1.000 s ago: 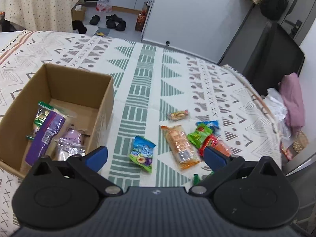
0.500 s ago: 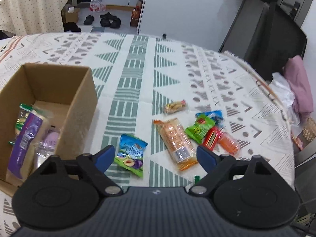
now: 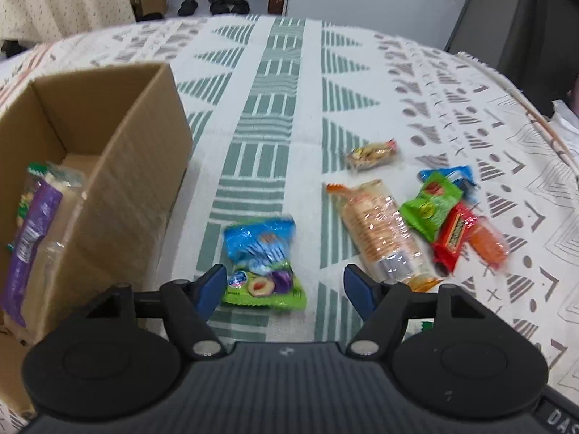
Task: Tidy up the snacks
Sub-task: 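Grasp the blue fruit candy pack with the left tool while the right tool grasps the green candy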
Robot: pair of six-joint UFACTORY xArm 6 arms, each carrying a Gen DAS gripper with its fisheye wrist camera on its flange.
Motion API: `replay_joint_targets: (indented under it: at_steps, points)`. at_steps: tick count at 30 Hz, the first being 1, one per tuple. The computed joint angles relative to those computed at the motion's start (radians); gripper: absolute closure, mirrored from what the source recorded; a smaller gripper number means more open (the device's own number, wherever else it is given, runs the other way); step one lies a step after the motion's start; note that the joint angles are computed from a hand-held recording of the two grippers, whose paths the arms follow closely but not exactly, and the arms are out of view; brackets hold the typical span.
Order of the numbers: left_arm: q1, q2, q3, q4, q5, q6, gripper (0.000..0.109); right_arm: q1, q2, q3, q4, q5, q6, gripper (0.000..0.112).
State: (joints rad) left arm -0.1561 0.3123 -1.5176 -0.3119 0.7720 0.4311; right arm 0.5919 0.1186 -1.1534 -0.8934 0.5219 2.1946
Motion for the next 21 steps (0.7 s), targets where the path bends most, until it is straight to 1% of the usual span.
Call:
replay_joint_targets:
  at_steps: [2, 4, 5, 6, 7, 8, 9, 12, 16, 21]
  points:
    - [-0.001, 0.013, -0.007, 0.017, 0.009, -0.017, 0.045, -0.001, 0.006, -0.006, -0.004, 0.002, -0.01, 0.043]
    - [-0.005, 0.011, 0.006, 0.042, -0.011, -0.027, 0.05, -0.001, 0.012, -0.011, -0.001, 0.006, -0.025, 0.044]
    - [-0.005, 0.009, 0.01, 0.043, -0.019, -0.03, 0.054, -0.001, 0.014, -0.013, -0.002, 0.01, -0.028, 0.048]
    - [-0.004, 0.009, 0.01, 0.041, -0.021, -0.034, 0.06, 0.0, 0.016, -0.016, -0.003, 0.016, -0.034, 0.051]
    - [-0.003, 0.009, 0.009, 0.044, -0.022, -0.042, 0.065, 0.001, 0.018, -0.017, 0.0, 0.019, -0.039, 0.061]
    - [-0.002, 0.009, 0.008, 0.046, -0.026, -0.048, 0.076, -0.001, 0.019, -0.017, 0.005, 0.018, -0.042, 0.067]
    - [0.001, 0.009, 0.005, 0.046, -0.024, -0.053, 0.087, -0.005, 0.017, -0.009, -0.002, 0.001, -0.029, 0.067]
    - [0.011, 0.009, -0.01, 0.037, -0.003, -0.071, 0.104, -0.004, 0.006, 0.003, -0.021, -0.005, 0.007, 0.07]
    - [0.018, -0.02, 0.01, 0.002, -0.016, -0.044, 0.108, 0.009, -0.008, 0.005, -0.018, 0.021, 0.012, 0.071]
    - [0.033, -0.06, 0.031, -0.082, -0.002, 0.018, 0.109, 0.034, -0.033, 0.005, -0.045, 0.075, 0.036, 0.074]
